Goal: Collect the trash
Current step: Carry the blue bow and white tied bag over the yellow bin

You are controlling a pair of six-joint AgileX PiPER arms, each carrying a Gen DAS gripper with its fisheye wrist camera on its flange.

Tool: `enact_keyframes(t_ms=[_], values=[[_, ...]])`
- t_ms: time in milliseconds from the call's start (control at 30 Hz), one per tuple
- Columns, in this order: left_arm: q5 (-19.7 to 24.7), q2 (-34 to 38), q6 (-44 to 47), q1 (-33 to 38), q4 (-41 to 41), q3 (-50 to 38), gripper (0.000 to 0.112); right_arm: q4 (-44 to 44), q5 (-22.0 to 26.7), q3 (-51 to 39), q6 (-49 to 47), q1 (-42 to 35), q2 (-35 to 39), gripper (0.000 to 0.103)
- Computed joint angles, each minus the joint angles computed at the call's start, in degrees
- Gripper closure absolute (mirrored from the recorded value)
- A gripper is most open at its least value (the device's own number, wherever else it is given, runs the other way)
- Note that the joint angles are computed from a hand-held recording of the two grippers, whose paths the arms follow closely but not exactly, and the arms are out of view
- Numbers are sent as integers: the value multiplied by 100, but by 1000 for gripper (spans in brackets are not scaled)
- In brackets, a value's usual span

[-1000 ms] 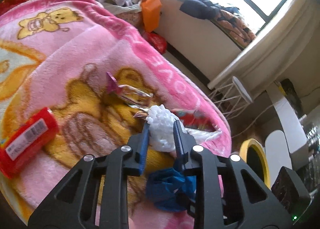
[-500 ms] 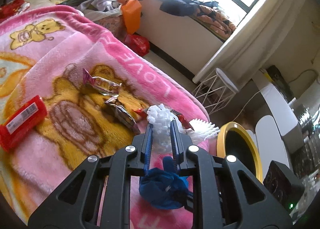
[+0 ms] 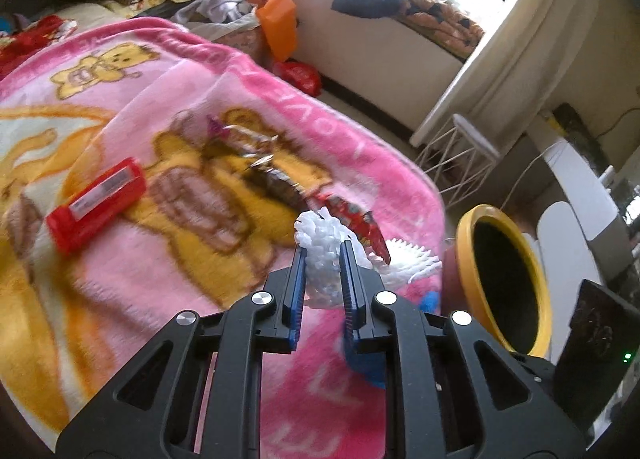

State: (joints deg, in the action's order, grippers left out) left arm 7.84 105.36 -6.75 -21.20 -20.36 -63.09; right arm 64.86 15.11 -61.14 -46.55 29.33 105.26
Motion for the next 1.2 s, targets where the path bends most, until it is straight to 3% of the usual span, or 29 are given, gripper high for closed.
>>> enact_keyframes(t_ms=[333, 567, 800, 1200], values=[[195, -423, -3613, 158, 3517, 679, 100, 694, -158, 355, -659, 145, -404, 99], [313, -887, -5418, 166, 5245, 989, 101, 879, -286, 448, -793, 99, -600, 99], [201, -1290, -5939, -98, 5810, 940, 101, 1408, -505, 635, -1244, -44, -900, 99], [235, -1199, -5651, -637, 5594, 410, 101, 2878, -811, 1051, -2638, -440, -1475, 99]])
